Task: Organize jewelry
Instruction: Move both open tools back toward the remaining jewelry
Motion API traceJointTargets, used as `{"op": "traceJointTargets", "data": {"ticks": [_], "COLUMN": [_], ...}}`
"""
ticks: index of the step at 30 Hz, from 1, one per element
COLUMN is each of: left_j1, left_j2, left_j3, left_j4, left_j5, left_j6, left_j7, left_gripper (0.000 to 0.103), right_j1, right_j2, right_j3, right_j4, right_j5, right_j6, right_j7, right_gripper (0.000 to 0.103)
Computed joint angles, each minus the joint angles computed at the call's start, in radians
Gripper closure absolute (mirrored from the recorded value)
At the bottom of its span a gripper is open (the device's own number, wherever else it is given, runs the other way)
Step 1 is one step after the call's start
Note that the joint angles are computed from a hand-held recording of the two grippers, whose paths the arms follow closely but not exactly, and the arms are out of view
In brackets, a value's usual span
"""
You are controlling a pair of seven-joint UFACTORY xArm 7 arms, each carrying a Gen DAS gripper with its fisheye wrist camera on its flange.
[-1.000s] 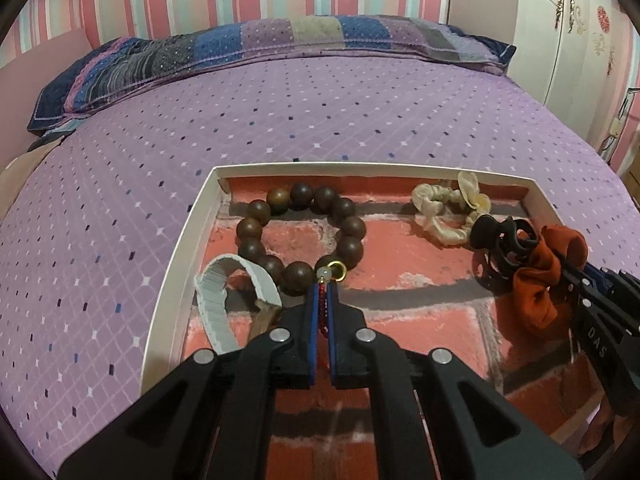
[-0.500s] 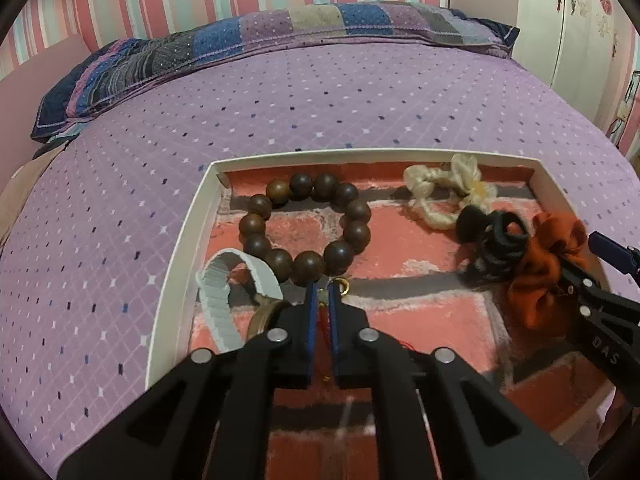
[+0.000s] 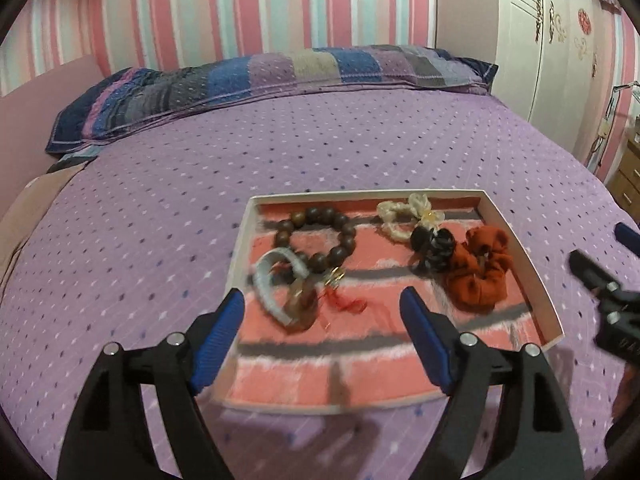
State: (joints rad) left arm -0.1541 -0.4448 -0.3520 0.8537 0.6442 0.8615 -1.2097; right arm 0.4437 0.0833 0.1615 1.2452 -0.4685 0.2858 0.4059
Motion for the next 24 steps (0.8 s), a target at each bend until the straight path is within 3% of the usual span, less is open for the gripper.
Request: {"op": "traceJointTargets", "data": {"ticks": [3,8,11,16,24], "left_j1": [-0.025,-0.062,-0.086,-0.133,-0.231], "left_j2": [-0.103,-0.297,-0.377,-0.45,-0.479], "left_j3": [-0.011,-0.062,-0.107,-0.167,-0.261], "left_j4": [-0.06,-0.166,-0.201,-0.242,-0.278], "left_j5": [-0.041,-0.132,-0.184,-0.266,-0.379], "left_j6": [0.048,0.145,0.215,0.275,0.299], "left_j7": [-0.006,-0.017,-0.02,-0.051,-0.174], "left_gripper": [0.021,0.017,0.017,0.017,0.017], "right_j1": [-0.018,-0.046,-0.091,-0.089,-0.103], "right_j2": [-0.1,-0.269,-0.36,-0.458,-0.615], "right_j3": [0.007,0.026,0.06,0.046,0.054], "right_j4": [-0.107,-0.291,-0.388,-0.506,-0.696], "right_j5": [0.028,0.174,0.177,0.279,0.337], "right_j6": [-0.028,-0.048,-0.05,-0.037,-0.059], "right_j7": [-0.009,-0.125,-0.122,-0.183,-0.217], "right_gripper": [0.005,0.005,0.005,0.005,0.005]}}
